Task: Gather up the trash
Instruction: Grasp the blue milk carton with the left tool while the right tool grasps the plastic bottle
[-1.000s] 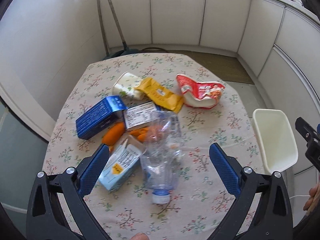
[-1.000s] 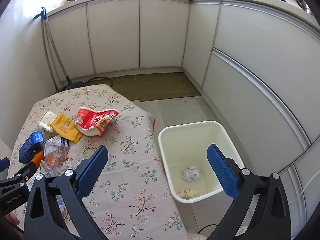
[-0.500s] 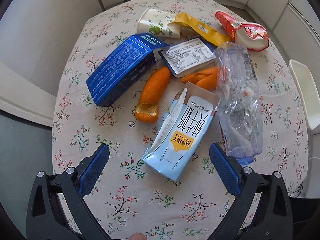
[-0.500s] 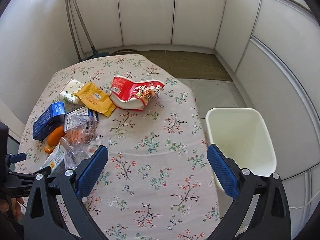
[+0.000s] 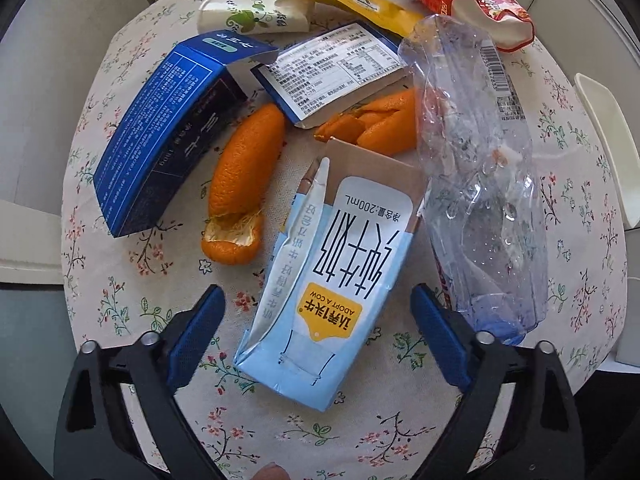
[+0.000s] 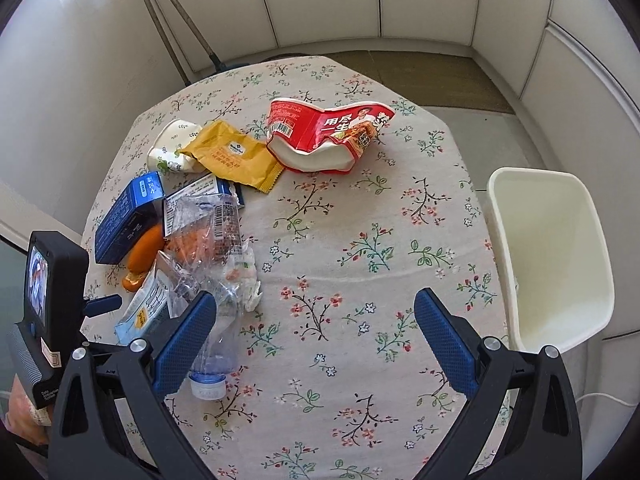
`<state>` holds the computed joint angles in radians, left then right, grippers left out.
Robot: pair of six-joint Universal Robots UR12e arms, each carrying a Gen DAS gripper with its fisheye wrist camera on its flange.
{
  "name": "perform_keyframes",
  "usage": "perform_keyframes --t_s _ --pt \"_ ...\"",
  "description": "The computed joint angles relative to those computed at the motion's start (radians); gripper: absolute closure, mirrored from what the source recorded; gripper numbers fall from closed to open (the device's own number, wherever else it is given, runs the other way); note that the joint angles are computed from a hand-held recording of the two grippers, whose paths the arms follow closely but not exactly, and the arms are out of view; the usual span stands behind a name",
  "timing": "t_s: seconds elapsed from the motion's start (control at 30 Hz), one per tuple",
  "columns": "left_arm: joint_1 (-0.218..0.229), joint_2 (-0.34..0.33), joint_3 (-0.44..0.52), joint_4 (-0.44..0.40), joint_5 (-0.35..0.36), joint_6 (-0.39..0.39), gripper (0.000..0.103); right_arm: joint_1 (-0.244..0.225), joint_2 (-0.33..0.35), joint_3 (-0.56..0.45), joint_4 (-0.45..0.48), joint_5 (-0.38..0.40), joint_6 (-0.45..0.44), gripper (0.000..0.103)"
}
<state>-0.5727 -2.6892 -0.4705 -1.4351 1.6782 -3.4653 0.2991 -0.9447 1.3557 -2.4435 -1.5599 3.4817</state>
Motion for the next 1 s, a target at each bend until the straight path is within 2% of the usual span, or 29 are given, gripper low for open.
perform_keyframes --t_s 0.03,0.07,0.17,0.33,0.53,0.67,0.77,1.0 --pt "0.0 -0.008 0.016 -0.019 -0.007 0.005 0.039 0.0 0.002 -0.002 0.003 0.001 0.002 0.007" --pt "0.0 -0.013 0.028 -0.04 -0.008 0.005 0.043 0.0 0.003 -0.003 0.006 0.004 0.007 0.007" --pt "-0.004 0.002 0.004 -0.029 0.004 -0.005 0.049 -0.009 0.009 -0.012 0.038 0.055 0.038 0.007" --pt "-0.004 0.082 -0.12 0.09 -0.03 -0.062 0.051 -0.015 0.023 -0.025 0.067 0.125 0.081 0.007" --pt "0.005 0.216 -0.332 0.315 -0.042 -0.163 0.051 0.0 0.053 -0.065 0.109 0.167 0.063 0.007" --pt "0.021 0.269 -0.417 0.446 -0.037 -0.251 0.051 0.022 0.076 -0.095 0.13 0.161 0.047 0.007" --pt "0.034 0.28 -0.435 0.484 -0.038 -0.288 0.05 0.043 0.095 -0.121 0.155 0.132 0.031 0.007" --pt "0.044 0.29 -0.456 0.539 -0.045 -0.307 0.05 0.088 0.148 -0.194 0.166 -0.021 0.048 0.007"
